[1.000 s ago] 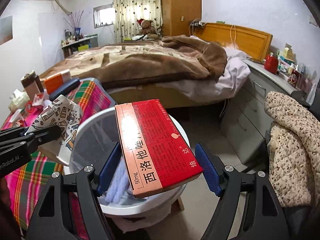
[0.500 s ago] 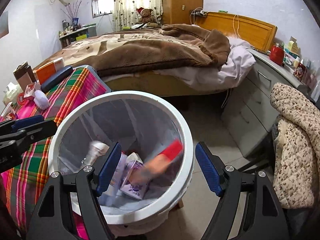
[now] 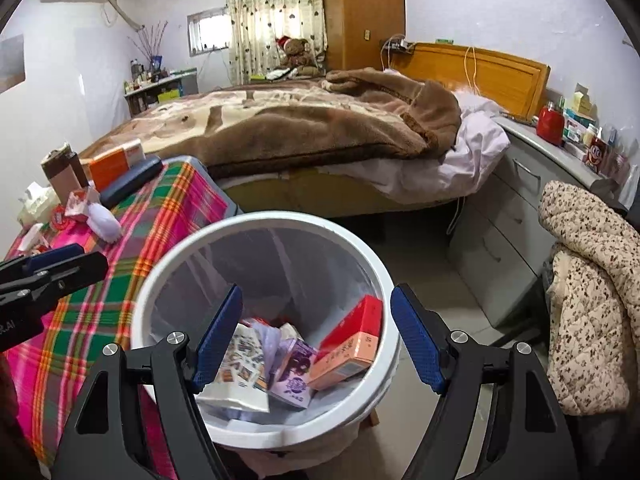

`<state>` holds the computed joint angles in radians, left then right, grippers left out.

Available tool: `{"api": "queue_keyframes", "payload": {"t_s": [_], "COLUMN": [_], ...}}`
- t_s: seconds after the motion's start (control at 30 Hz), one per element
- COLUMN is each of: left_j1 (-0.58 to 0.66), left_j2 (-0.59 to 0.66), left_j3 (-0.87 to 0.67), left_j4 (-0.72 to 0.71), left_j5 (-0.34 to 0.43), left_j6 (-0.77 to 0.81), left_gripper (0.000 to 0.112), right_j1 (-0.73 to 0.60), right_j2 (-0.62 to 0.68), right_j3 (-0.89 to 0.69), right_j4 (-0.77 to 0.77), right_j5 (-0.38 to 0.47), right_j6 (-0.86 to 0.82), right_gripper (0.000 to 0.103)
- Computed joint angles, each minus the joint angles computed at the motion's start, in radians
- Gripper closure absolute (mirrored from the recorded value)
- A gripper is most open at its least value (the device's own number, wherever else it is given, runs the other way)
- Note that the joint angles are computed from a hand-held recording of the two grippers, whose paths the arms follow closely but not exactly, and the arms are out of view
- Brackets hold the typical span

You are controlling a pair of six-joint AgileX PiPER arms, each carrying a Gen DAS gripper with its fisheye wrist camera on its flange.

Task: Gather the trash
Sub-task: 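Open both tools to drop the cup and box into the bin, then move the left tool to the white yogurt tub while the right tool approaches the foam net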

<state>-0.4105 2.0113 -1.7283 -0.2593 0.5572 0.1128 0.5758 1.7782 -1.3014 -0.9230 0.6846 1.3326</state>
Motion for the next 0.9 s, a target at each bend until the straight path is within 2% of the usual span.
{"api": "queue_keyframes", "payload": {"t_s": [0.53,0.73,0.9], "left_j1": [0.169,0.262,0.346], "left_j2": [-0.184,-0.199,-0.186], "left_j3": [0.233,0.25,0.232], "left_j4": [-0.066,-0.09,-0.107], "left_j5": [-0.102,-0.105,-0.092], "left_j6": [0.084,0.108,0.131], "left_gripper": [0.061,0.059,0.058], "right_j1": [0.1,0.125,0.132], "right_j2": [0.102,0.178,0.271], "right_j3": [-0.18,-0.295,-0.44], "right_j4": [-0.02,0.02,0.106], "right_j5": [0.029,0.013,0.011], "right_j6": [-0.023,-0.076,-0.206], "right_gripper": [0.025,0.025,0.025]}}
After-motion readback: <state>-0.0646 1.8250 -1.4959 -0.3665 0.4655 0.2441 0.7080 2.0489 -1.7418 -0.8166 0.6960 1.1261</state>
